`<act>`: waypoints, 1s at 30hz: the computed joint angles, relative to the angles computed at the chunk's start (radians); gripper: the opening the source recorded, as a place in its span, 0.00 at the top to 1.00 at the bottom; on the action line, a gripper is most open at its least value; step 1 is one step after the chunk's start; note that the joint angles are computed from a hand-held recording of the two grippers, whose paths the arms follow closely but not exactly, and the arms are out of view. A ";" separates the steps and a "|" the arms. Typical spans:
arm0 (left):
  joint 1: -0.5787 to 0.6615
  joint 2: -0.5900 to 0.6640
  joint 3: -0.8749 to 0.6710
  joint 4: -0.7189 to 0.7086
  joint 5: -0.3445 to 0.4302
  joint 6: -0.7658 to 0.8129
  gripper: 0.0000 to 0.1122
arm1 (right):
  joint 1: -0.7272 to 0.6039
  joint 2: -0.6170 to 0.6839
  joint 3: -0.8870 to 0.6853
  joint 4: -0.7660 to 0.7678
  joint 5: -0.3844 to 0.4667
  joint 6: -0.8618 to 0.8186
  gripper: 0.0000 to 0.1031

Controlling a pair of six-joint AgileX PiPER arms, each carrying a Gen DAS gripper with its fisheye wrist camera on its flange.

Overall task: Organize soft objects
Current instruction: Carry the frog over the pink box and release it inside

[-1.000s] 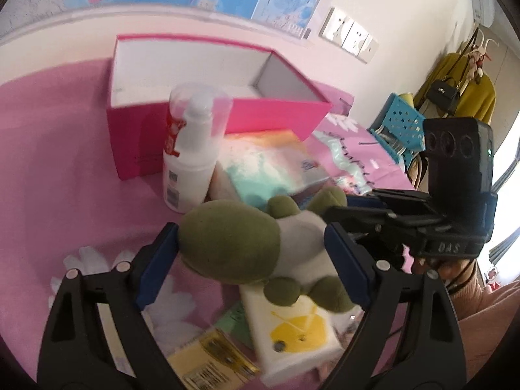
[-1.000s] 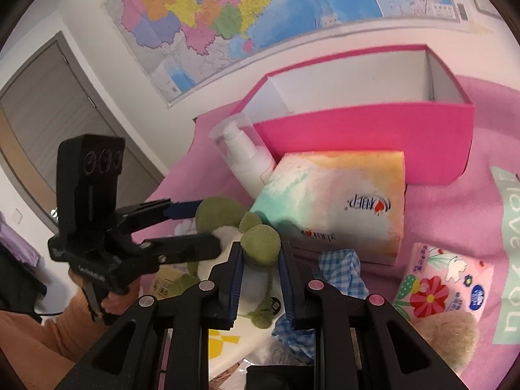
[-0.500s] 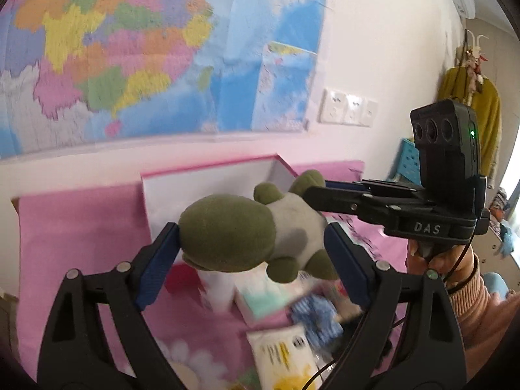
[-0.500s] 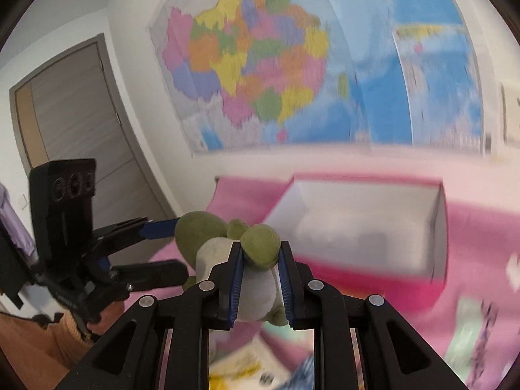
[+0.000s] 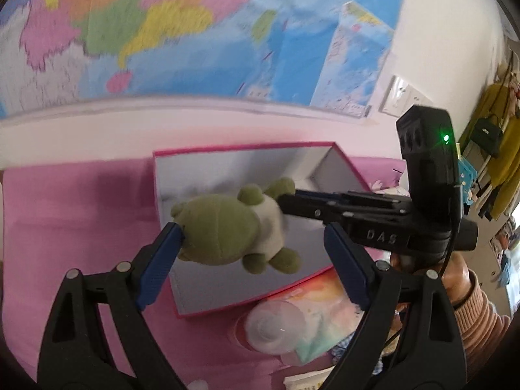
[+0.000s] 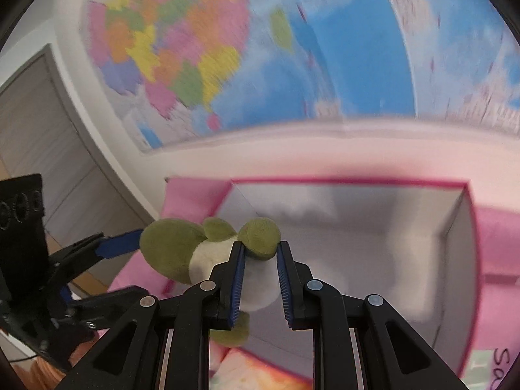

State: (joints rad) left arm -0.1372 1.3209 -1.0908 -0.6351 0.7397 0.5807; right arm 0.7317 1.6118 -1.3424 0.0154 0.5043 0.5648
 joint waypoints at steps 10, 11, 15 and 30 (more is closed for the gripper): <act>0.084 -0.018 0.070 -0.062 0.001 0.060 0.27 | 0.001 -0.027 0.067 -0.104 0.043 0.093 0.66; 0.101 -0.040 0.094 -0.087 0.003 0.094 0.27 | 0.005 -0.044 0.074 -0.146 0.053 0.128 0.66; 0.140 -0.094 0.152 -0.144 0.010 0.175 0.27 | 0.030 -0.162 0.159 -0.340 0.126 0.277 0.65; 0.258 -0.298 0.295 -0.252 0.124 0.300 0.27 | -0.035 -0.216 0.217 0.009 0.192 -0.011 0.65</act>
State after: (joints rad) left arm 0.1203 1.0228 -0.7962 -0.8869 0.8635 0.8808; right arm 0.6970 1.3962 -1.1252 0.0240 0.6965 0.5538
